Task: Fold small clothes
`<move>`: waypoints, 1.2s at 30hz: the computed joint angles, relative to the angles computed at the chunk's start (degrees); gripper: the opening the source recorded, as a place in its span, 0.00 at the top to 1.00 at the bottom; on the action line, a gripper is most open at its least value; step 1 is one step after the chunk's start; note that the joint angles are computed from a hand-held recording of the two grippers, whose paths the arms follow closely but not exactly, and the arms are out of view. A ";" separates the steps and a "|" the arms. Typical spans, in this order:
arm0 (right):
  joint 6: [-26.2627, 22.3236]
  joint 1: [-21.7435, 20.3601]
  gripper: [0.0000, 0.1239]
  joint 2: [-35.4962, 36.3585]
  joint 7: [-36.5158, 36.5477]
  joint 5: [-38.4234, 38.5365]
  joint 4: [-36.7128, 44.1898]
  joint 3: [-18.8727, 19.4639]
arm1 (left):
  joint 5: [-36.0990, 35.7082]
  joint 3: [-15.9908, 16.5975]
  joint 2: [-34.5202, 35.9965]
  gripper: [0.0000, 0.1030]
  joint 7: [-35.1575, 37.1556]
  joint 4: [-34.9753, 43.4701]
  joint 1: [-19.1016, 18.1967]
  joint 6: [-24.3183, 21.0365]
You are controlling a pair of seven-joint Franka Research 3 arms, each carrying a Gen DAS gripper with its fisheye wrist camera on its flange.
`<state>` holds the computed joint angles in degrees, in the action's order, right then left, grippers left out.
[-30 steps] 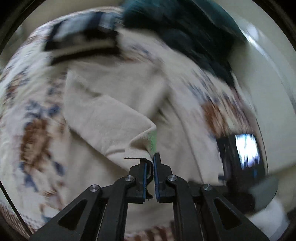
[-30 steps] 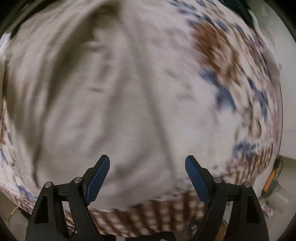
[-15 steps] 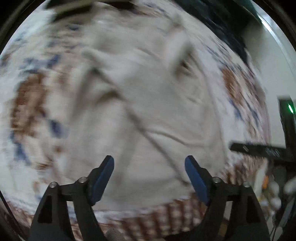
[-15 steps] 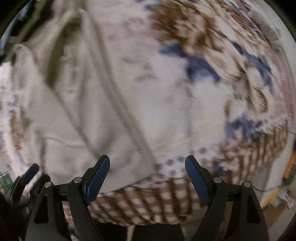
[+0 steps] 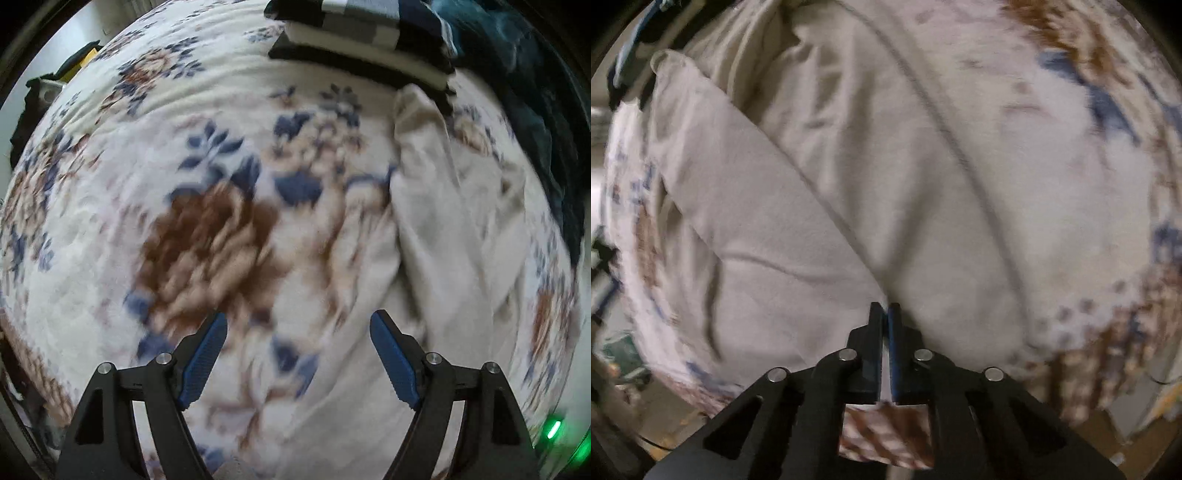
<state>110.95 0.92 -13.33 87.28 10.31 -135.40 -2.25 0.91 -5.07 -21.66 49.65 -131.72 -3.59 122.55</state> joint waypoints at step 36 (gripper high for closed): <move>-2.56 5.33 0.30 22.55 4.64 -7.97 37.84 -0.71 | 3.64 -1.39 9.59 0.04 20.36 10.62 3.12 5.12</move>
